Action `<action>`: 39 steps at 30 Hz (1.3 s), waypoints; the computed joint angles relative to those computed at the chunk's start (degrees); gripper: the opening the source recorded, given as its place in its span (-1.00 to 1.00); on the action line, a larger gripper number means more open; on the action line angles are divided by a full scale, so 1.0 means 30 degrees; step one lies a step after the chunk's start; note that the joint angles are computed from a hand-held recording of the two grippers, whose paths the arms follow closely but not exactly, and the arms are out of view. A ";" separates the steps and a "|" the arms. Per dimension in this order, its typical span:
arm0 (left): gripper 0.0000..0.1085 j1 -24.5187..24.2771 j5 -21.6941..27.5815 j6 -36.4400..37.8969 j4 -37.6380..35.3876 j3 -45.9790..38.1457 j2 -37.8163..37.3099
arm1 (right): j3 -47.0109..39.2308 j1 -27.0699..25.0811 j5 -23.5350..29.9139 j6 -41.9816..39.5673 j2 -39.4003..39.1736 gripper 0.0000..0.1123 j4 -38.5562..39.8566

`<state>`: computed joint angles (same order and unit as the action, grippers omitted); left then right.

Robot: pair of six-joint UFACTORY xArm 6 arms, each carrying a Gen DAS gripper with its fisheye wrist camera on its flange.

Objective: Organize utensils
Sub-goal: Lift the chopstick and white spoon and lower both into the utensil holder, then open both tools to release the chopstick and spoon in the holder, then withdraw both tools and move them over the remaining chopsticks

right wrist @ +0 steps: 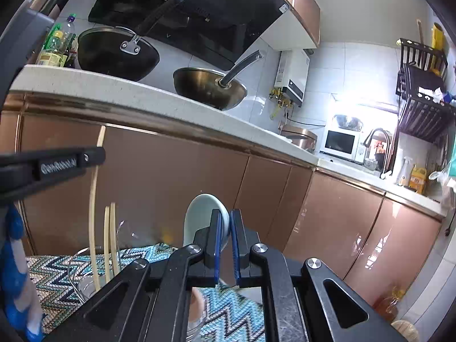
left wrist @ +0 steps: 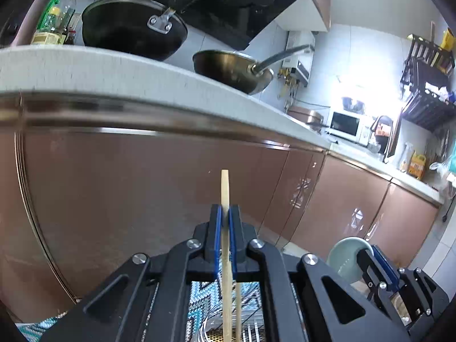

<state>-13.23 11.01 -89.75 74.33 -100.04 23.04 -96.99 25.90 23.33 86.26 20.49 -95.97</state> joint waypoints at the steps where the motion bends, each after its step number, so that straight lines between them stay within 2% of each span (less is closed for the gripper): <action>1: -0.91 -0.0033 0.0165 -0.0814 0.0909 0.0083 0.0043 | 0.0125 -0.0029 -0.0152 0.0487 0.0052 -0.88 -0.0340; 5: -0.90 0.0050 0.0103 -0.3626 0.3250 0.0969 -0.0284 | 0.1062 -0.0013 -0.0504 0.1570 -0.0050 -0.85 -0.0981; 7: -0.88 0.0052 0.0031 -0.4022 0.3520 0.1548 -0.0643 | 0.1728 0.0038 -0.0598 0.2187 -0.0508 -0.69 -0.1425; 9: -0.82 0.0088 0.0060 -0.4426 0.3817 0.2186 -0.1212 | 0.2246 0.0062 -0.0595 0.2880 -0.1084 -0.40 -0.1934; 10: -0.77 0.0110 0.0056 -0.4383 0.3732 0.2514 -0.1556 | 0.2559 0.0060 -0.0609 0.3114 -0.1501 -0.35 -0.2073; 12: -0.49 0.0199 -0.0061 -0.4437 0.3703 0.3396 -0.2456 | 0.3060 0.0081 -0.0499 0.3594 -0.2234 -0.19 -0.2357; 13: -0.44 0.0210 -0.0045 -0.4641 0.3904 0.3885 -0.2980 | 0.3626 0.0122 -0.0254 0.4053 -0.2935 -0.11 -0.2676; 15: -0.27 0.0179 0.0024 -0.4358 0.3802 0.4808 -0.3977 | 0.4454 0.0178 0.0149 0.4521 -0.3973 0.21 -0.2901; 16: -0.22 0.0091 0.0210 -0.4023 0.3624 0.5482 -0.4657 | 0.4942 0.0197 0.0309 0.4743 -0.4561 0.27 -0.2978; 18: -0.13 0.0033 0.0195 -0.3931 0.3675 0.6565 -0.5795 | 0.5837 0.0197 0.0413 0.4386 -0.5718 0.55 -0.2375; 20: -0.08 0.0015 -0.0023 -0.4028 0.3588 0.7988 -0.7220 | 0.6704 0.0162 0.0209 0.3809 -0.6798 0.73 -0.1469; 24: -0.08 0.0184 -0.0770 -0.5597 0.4912 0.9788 -0.9328 | 0.8485 0.0447 0.0342 0.3100 -0.8972 0.83 -0.0220; 28: -0.08 0.0317 -0.1345 -0.5362 0.5169 1.1709 -1.1633 | 1.0167 0.1079 0.0798 0.2722 -1.1047 0.83 0.0414; 29: -0.08 0.0312 -0.1421 -0.4925 0.4938 1.2183 -1.2250 | 1.0461 0.1224 0.0900 0.2789 -1.1396 0.83 0.0411; 32: -0.07 0.0423 -0.1893 -0.1579 0.2148 1.3222 -1.3470 | 1.1361 0.1880 0.1528 0.2900 -1.2628 0.83 0.0431; 35: -0.06 0.0395 -0.1987 0.0550 0.0140 1.4570 -1.4995 | 1.1939 0.2501 0.2115 0.2961 -1.3646 0.83 0.0436; 39: 0.09 0.0372 -0.1814 0.2689 -0.2133 1.5871 -1.6559 | 1.2398 0.2961 0.2496 0.2616 -1.4540 0.83 0.0858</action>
